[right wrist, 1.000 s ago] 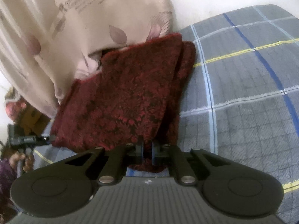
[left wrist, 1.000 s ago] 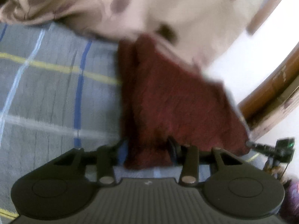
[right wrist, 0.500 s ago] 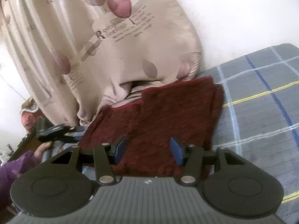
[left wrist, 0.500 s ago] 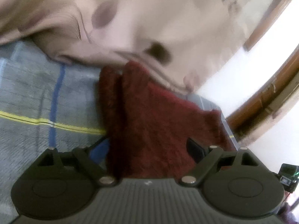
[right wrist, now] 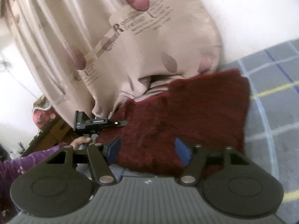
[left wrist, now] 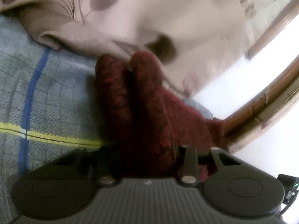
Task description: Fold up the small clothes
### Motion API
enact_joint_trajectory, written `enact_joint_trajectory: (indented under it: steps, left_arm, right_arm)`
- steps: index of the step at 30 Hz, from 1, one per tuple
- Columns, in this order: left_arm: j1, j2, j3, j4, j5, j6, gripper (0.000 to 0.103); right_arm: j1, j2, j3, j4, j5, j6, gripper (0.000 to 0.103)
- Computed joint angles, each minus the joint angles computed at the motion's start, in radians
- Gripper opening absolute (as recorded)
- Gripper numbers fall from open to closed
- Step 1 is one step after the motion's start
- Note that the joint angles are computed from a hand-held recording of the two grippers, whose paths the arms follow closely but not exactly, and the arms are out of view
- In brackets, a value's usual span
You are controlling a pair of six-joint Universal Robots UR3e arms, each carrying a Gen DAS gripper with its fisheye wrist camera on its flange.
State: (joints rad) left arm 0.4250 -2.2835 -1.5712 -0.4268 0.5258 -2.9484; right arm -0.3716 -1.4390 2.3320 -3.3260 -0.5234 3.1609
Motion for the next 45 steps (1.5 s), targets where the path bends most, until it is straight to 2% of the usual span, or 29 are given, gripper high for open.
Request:
enact_joint_trajectory:
  steps: [3, 5, 7, 11, 14, 17, 19, 21, 25, 27, 29, 30, 32, 34, 38, 39, 40, 41, 42, 43, 45]
  left_arm:
    - [-0.019, 0.092, -0.068, 0.055, 0.045, -0.031, 0.033]
    - [-0.041, 0.154, -0.088, 0.057, 0.059, -0.051, 0.032]
    - [-0.079, 0.222, -0.089, 0.03, 0.101, -0.067, 0.031]
    - [-0.185, 0.314, -0.049, -0.028, 0.216, -0.117, 0.03]
    - [-0.29, 0.347, -0.021, -0.014, 0.321, -0.187, 0.03]
    - [-0.409, 0.34, -0.011, 0.053, 0.451, -0.246, 0.03]
    - [-0.5, 0.328, -0.033, 0.137, 0.569, -0.277, 0.03]
    - [-0.572, 0.312, -0.052, 0.21, 0.664, -0.287, 0.031]
    - [-0.689, 0.264, -0.103, 0.379, 0.821, -0.269, 0.031]
    - [-0.72, 0.25, -0.13, 0.441, 0.862, -0.268, 0.03]
    - [-0.75, 0.228, -0.143, 0.502, 0.911, -0.257, 0.031]
    - [-0.764, 0.221, -0.151, 0.525, 0.935, -0.243, 0.031]
    - [-0.798, 0.204, -0.145, 0.546, 0.986, -0.22, 0.03]
    - [-0.822, 0.185, -0.131, 0.558, 1.03, -0.194, 0.03]
    - [-0.861, 0.15, -0.092, 0.555, 1.093, -0.154, 0.031]
    - [-0.866, 0.145, -0.085, 0.553, 1.102, -0.148, 0.036]
    - [-0.861, 0.149, -0.088, 0.549, 1.085, -0.148, 0.042]
    - [-0.854, 0.155, -0.103, 0.562, 1.057, -0.156, 0.056]
    - [-0.84, 0.173, -0.128, 0.576, 1.016, -0.168, 0.065]
    - [-0.83, 0.201, -0.152, 0.575, 0.987, -0.189, 0.066]
    - [-0.797, 0.272, -0.213, 0.572, 0.911, -0.235, 0.068]
  right_arm:
    - [0.06, 0.105, -0.132, -0.047, -0.007, 0.085, 0.071]
    - [0.088, 0.194, -0.23, -0.093, 0.003, 0.19, 0.075]
    - [0.107, 0.288, -0.327, -0.146, 0.025, 0.326, 0.075]
    - [0.132, 0.468, -0.507, -0.357, 0.053, 0.673, 0.075]
    - [0.135, 0.561, -0.622, -0.536, 0.071, 0.937, 0.079]
    - [0.128, 0.564, -0.671, -0.528, 0.075, 1.01, 0.083]
    - [0.114, 0.57, -0.687, -0.519, 0.087, 1.058, 0.083]
    - [0.099, 0.548, -0.67, -0.431, 0.109, 1.029, 0.083]
    - [0.073, 0.533, -0.624, -0.353, 0.166, 1.004, 0.083]
    - [0.07, 0.529, -0.6, -0.315, 0.162, 0.99, 0.083]
    - [0.077, 0.515, -0.593, -0.192, 0.148, 0.912, 0.083]
    - [0.081, 0.52, -0.599, -0.174, 0.14, 0.917, 0.083]
    - [0.089, 0.567, -0.656, -0.173, 0.158, 0.951, 0.082]
    - [0.109, 0.554, -0.687, -0.054, 0.124, 0.881, 0.081]
    - [0.156, 0.501, -0.754, 0.222, 0.042, 0.667, 0.063]
    - [0.17, 0.494, -0.777, 0.285, 0.019, 0.623, 0.055]
    - [0.183, 0.486, -0.799, 0.347, -0.011, 0.58, 0.043]
    - [0.198, 0.479, -0.82, 0.404, -0.052, 0.542, 0.038]
    - [0.208, 0.478, -0.838, 0.439, -0.078, 0.513, 0.031]
    - [0.215, 0.482, -0.854, 0.457, -0.093, 0.483, 0.025]
    - [0.228, 0.473, -0.865, 0.472, -0.136, 0.403, 0.024]
